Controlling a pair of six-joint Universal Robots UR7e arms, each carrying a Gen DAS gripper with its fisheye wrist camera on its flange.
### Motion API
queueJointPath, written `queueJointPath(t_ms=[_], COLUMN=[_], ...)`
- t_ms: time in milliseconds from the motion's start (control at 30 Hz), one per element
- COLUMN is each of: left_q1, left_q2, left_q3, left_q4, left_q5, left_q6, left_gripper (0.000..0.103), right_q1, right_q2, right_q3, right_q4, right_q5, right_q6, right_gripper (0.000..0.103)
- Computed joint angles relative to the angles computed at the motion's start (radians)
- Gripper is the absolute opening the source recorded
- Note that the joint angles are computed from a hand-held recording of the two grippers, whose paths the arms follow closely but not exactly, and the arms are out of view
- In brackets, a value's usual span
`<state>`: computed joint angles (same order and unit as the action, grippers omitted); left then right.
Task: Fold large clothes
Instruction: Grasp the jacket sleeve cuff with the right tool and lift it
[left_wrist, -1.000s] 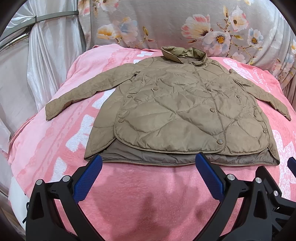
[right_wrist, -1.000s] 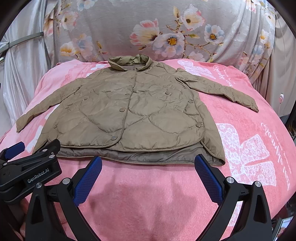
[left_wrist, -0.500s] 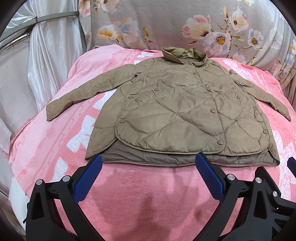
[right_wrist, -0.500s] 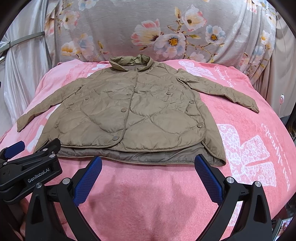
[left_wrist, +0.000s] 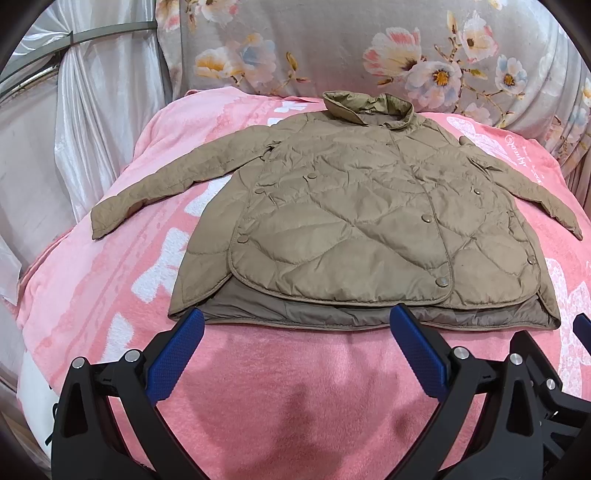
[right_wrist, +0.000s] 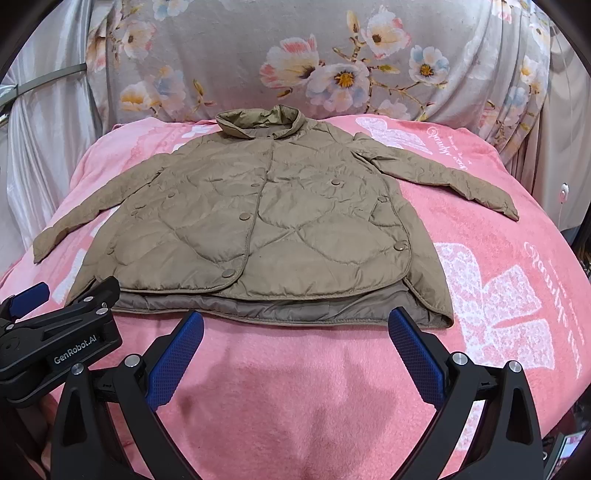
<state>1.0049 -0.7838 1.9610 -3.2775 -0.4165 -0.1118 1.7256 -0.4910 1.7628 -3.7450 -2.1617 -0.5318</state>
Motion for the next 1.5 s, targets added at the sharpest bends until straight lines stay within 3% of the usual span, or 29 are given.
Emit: queueJointPath(t_ms=[333, 500, 633, 700, 800, 967, 1033, 1100, 1200, 1267, 1367, 1433, 1500], left_q1=[0.026, 0.053, 0.067, 0.078, 0.092, 0.114, 0.128, 0.138, 0.154, 0.167, 0.185, 0.196, 0.204], left_q2=[-0.001, 0.045, 0.081, 0.096, 0.118, 0.164, 0.183, 0.204, 0.237, 0.275, 0.310, 0.338, 0.369], left_q3=[-0.034, -0.119, -0.182, -0.213, -0.259, -0.369, -0.429, -0.471, -0.546, -0.622, -0.702, -0.762, -0.821], left_q4=[0.040, 0.015, -0.036, -0.069, -0.103, -0.053, 0.009, -0.008, -0.026, -0.040, -0.014, -0.007, -0.004], left_q5=[0.014, 0.013, 0.014, -0.014, -0.052, -0.037, -0.020, -0.014, 0.002, 0.031, 0.049, 0.050, 0.046], left_q6=[-0.021, 0.050, 0.129, 0.173, 0.229, 0.280, 0.266, 0.300, 0.358, 0.413, 0.427, 0.450, 0.479], left_gripper=[0.098, 0.098, 0.098, 0.098, 0.098, 0.098, 0.098, 0.098, 0.098, 0.098, 0.098, 0.098, 0.098], right_q1=[-0.043, -0.079, -0.101, -0.120, -0.177, -0.308, -0.343, -0.367, -0.378, -0.380, -0.395, -0.406, -0.391], right_q2=[-0.037, -0.065, -0.068, -0.079, -0.115, -0.129, -0.107, -0.077, -0.010, 0.045, 0.113, 0.148, 0.214], right_q3=[-0.024, -0.078, -0.132, -0.164, -0.222, -0.441, -0.544, -0.654, -0.817, -0.938, -1.097, -1.172, -1.296], right_q4=[0.066, 0.115, 0.130, 0.148, 0.233, 0.455, 0.525, 0.592, 0.664, 0.733, 0.866, 0.913, 0.945], right_q5=[0.026, 0.025, 0.022, 0.039, 0.114, 0.235, 0.240, 0.232, 0.181, 0.139, 0.133, 0.148, 0.114], right_q6=[0.051, 0.100, 0.089, 0.086, 0.157, 0.375, 0.454, 0.514, 0.516, 0.513, 0.591, 0.667, 0.652], right_gripper=[0.098, 0.098, 0.098, 0.098, 0.098, 0.098, 0.097, 0.094, 0.092, 0.086, 0.062, 0.036, 0.013])
